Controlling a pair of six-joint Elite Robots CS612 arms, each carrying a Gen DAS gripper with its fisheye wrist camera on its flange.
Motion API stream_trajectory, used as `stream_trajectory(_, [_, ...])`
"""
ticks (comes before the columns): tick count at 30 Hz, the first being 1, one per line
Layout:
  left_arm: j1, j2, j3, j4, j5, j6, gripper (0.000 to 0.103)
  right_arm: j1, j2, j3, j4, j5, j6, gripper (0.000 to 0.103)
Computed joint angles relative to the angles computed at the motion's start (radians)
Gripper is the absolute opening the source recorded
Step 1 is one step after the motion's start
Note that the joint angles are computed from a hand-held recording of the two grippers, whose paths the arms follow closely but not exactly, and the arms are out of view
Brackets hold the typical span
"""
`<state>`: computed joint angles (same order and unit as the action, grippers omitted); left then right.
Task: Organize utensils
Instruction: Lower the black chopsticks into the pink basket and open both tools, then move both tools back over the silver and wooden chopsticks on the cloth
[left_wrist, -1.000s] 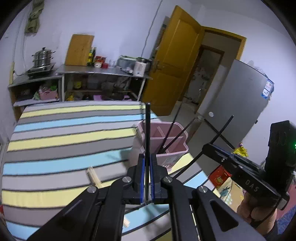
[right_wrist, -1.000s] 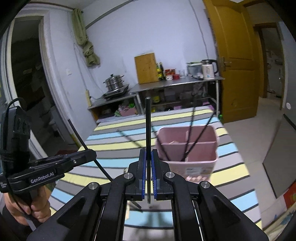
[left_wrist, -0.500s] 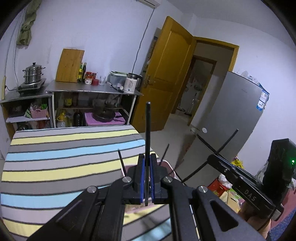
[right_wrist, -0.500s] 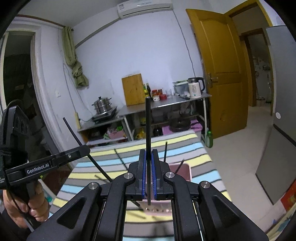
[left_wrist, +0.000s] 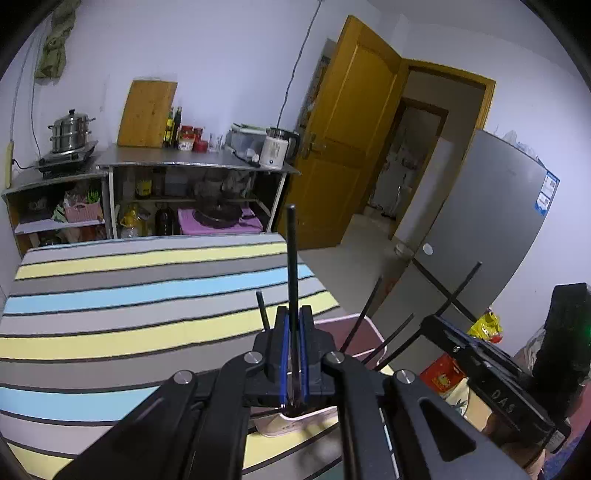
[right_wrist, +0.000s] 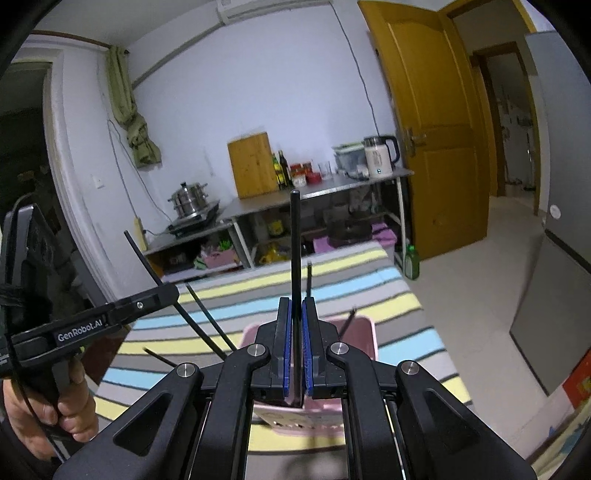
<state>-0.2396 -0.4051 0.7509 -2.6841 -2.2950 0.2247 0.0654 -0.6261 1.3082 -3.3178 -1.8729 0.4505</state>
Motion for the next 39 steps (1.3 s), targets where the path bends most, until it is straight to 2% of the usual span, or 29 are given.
stream_trajectory(6, [-0.009,0.002,0.006,0.047,0.031,0.045,0.006,-0.012,0.018,-0.008,0.055,0.061,0.031,0.006])
stream_trajectory(8, [-0.008,-0.003,0.018,0.036,0.031,0.043,0.006,-0.013,0.019,-0.008,0.072,0.077,0.035,0.006])
stream_trajectory(11, [-0.005,0.000,0.011,0.031,0.024,0.034,0.007,-0.011,0.018,-0.007,0.084,0.065,0.027,0.009])
stream_trajectory(16, [0.002,-0.019,0.042,-0.017,0.017,0.038,0.007,-0.002,0.005,0.014,0.052,0.030,0.017,0.024])
stream_trajectory(28, [0.032,-0.081,0.156,-0.165,-0.012,0.007,0.007,0.031,-0.034,0.071,-0.002,-0.039,-0.015,0.025])
stream_trajectory(39, [0.059,-0.112,0.246,-0.247,-0.009,-0.026,0.007,0.064,-0.041,0.092,-0.039,-0.028,-0.061,0.025])
